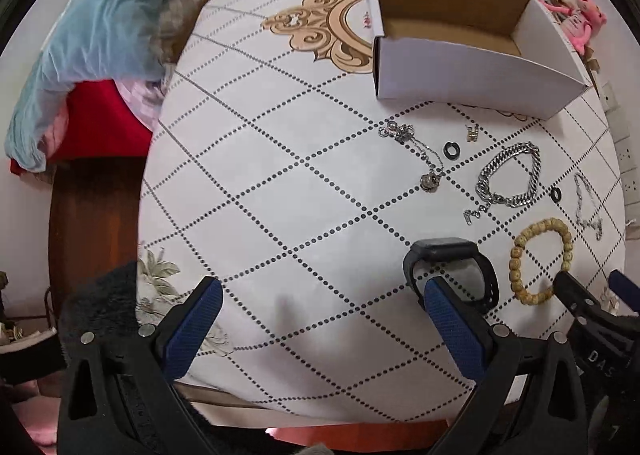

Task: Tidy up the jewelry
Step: 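Grasp the wooden bead bracelet with the right tool while the left tool grasps the black watch band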

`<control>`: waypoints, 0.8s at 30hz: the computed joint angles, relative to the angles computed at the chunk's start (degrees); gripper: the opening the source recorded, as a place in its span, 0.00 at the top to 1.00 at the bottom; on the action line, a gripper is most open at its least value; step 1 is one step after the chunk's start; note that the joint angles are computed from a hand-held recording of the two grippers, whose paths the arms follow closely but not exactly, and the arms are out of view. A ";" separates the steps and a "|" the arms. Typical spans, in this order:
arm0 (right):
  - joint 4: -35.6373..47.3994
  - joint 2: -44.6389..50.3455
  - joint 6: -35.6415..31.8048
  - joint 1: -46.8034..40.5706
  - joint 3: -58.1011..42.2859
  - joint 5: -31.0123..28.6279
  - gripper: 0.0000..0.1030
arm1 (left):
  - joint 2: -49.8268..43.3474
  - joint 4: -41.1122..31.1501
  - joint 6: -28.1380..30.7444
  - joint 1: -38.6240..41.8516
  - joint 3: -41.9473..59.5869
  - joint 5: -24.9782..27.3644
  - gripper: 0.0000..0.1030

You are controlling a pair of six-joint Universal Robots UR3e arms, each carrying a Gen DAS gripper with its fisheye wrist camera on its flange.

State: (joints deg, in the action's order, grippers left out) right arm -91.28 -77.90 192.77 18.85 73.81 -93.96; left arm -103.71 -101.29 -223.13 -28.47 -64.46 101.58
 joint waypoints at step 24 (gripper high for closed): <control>-3.25 -10.42 -2.53 -7.21 14.25 4.81 0.87 | 0.06 14.96 4.27 1.39 -9.69 -10.50 0.48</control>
